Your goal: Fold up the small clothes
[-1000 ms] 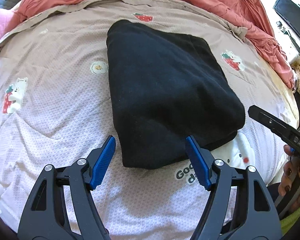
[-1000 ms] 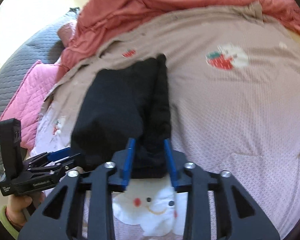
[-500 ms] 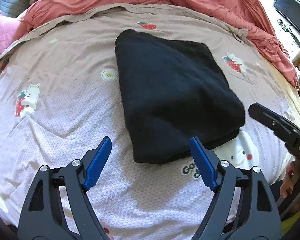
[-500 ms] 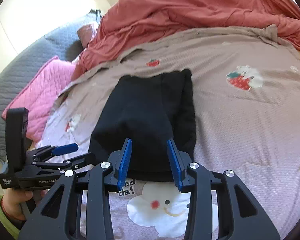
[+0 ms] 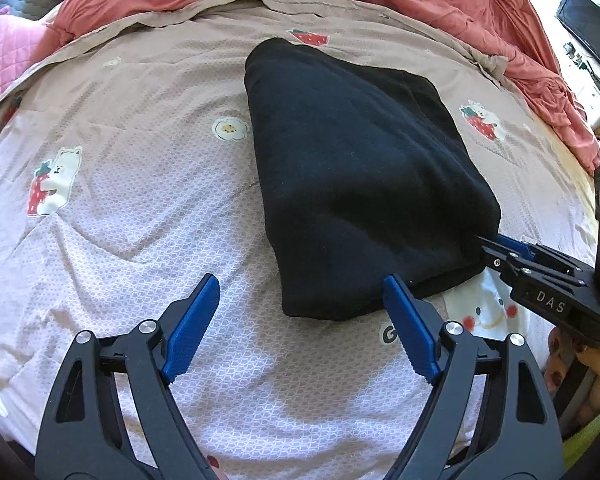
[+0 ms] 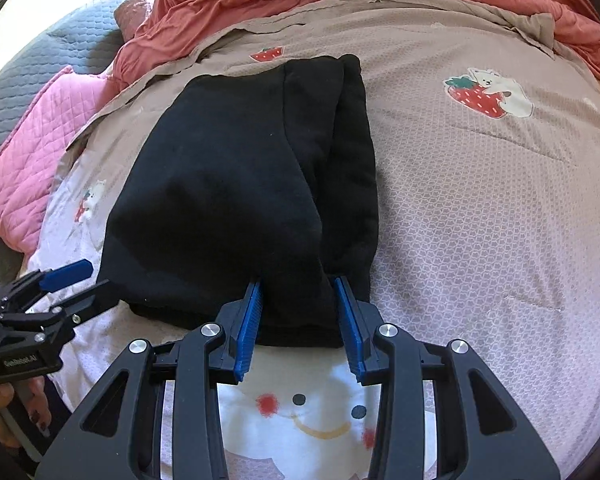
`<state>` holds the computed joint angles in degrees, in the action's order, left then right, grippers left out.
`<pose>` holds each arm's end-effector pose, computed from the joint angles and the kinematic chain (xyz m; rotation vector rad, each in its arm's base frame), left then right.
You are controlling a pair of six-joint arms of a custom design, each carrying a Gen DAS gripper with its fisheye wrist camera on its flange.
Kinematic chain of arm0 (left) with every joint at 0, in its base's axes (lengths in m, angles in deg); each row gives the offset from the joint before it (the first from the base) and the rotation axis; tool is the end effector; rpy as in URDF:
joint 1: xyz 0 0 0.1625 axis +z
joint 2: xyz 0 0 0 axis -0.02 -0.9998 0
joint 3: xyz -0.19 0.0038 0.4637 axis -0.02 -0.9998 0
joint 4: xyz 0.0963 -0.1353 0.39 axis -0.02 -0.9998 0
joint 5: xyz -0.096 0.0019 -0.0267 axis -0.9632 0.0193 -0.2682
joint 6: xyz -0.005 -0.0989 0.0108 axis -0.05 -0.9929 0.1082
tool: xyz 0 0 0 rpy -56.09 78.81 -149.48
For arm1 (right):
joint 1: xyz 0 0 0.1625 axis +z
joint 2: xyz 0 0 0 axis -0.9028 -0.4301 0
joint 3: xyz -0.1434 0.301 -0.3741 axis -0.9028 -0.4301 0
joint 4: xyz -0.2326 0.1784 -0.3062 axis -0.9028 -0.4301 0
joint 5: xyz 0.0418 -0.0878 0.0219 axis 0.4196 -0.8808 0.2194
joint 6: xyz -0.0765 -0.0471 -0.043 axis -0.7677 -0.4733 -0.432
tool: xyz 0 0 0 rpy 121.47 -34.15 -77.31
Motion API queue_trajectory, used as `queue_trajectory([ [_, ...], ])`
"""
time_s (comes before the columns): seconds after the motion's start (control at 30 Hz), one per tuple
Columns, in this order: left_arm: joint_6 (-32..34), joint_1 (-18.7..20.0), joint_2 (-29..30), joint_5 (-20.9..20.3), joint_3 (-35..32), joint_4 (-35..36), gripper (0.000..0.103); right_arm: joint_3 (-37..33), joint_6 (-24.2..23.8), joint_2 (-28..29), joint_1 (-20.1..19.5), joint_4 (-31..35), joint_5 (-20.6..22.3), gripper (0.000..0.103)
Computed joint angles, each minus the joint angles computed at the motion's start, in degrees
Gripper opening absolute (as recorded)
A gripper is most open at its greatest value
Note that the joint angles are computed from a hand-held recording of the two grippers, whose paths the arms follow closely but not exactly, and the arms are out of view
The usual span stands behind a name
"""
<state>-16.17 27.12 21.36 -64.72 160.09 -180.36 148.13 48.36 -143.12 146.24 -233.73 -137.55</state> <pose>-0.3737 -0.3887 0.0231 0.6118 2.4865 -0.3501 0.0491 -0.3369 0.3176 0.0436 -2.5646 0.7063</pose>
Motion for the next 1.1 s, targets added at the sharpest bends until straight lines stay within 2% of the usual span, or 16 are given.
queue_trajectory([
  [0.07,-0.1,-0.1,-0.3,0.1,0.1,-0.2,0.076,0.0,0.8,-1.2,-0.5,1.1,1.4,0.039],
  [0.17,-0.3,0.0,-0.9,0.4,0.2,-0.4,0.079,0.3,1.5,-4.2,-2.1,2.7,6.3,0.046],
  [0.33,-1.0,0.3,-1.3,0.7,0.1,-0.9,0.081,0.4,2.2,-6.5,-4.0,3.0,10.2,0.046],
  [0.4,-1.2,0.2,-1.4,1.0,0.1,-0.7,0.085,0.5,2.2,-6.6,-3.7,2.0,10.3,0.048],
  [0.5,-1.3,0.1,-1.5,1.1,0.1,-0.7,0.086,0.9,1.4,-7.0,-2.8,-0.4,10.2,0.059],
  [0.53,-1.4,0.1,-1.6,1.1,0.1,-0.7,0.088,1.0,1.0,-6.8,-2.2,-1.7,9.7,0.065],
  [0.63,-1.5,0.0,-1.8,1.3,0.1,-0.8,0.092,1.3,0.1,-5.8,-0.5,-5.9,7.7,0.075],
  [0.83,-1.6,-0.4,-2.4,2.1,-0.3,0.1,0.093,2.2,-0.9,-5.2,-0.2,-12.1,7.5,0.094],
  [0.97,-2.3,-0.5,-2.7,2.6,-0.4,0.9,0.093,2.6,-1.5,-5.6,-0.6,-14.2,8.7,0.096],
  [1.1,-3.8,-1.0,-3.3,3.8,-0.5,2.6,0.093,3.4,-3.1,-4.5,0.7,-19.3,7.5,0.098],
])
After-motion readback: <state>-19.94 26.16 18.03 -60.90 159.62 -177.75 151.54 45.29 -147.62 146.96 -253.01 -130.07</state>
